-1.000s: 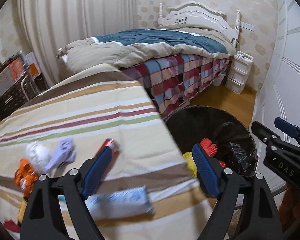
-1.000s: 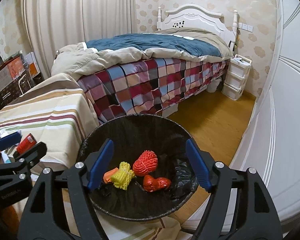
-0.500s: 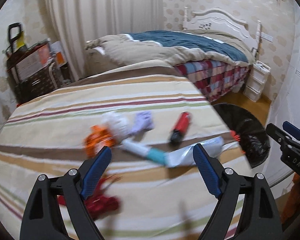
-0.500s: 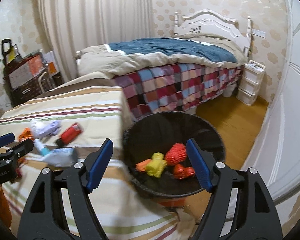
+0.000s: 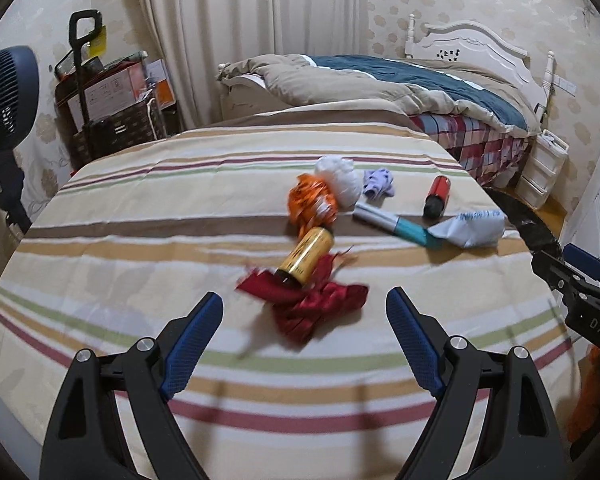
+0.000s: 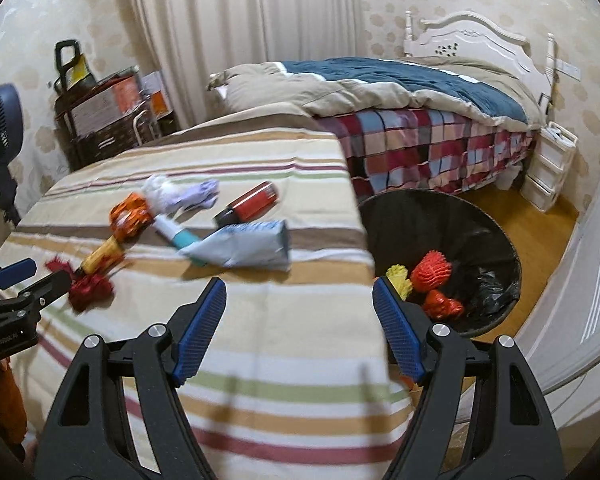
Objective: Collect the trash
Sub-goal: 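Move both open grippers back over the table trash, then close the left gripper on the red ribbon and lift it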
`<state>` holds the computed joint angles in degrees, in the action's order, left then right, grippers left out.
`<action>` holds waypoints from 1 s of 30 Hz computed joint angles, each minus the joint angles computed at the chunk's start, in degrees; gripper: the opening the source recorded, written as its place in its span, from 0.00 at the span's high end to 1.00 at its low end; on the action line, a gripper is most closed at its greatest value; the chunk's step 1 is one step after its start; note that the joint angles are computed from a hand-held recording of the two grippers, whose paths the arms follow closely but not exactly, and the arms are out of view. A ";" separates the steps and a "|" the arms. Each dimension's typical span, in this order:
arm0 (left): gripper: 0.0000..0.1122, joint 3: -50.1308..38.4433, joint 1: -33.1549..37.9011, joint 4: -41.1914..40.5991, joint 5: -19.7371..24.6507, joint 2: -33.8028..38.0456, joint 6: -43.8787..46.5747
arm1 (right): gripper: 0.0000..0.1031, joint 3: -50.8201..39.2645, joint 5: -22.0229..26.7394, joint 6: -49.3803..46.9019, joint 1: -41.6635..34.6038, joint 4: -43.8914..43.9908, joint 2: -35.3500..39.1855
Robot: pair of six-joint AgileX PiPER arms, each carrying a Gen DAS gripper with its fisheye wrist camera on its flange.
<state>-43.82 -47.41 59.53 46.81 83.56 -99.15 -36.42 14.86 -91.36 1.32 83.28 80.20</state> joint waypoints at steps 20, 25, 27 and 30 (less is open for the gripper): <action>0.61 4.19 9.65 -2.01 -14.94 1.62 6.15 | 0.28 -0.21 -4.64 1.51 8.63 0.00 2.58; 0.69 5.76 8.99 -1.11 -16.48 -0.21 5.80 | 0.28 -0.43 -5.07 2.25 9.21 -0.79 2.98; 0.70 6.62 8.09 -0.86 -16.44 -1.61 5.48 | 0.28 -0.37 -5.14 1.83 9.46 -0.44 2.97; 0.70 7.84 5.87 -0.71 -15.21 -4.09 5.21 | 0.28 0.15 -5.64 -1.26 9.95 2.39 2.46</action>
<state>-35.98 -41.53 58.82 31.61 79.48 -93.94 -36.28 9.22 -92.62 11.27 85.67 82.67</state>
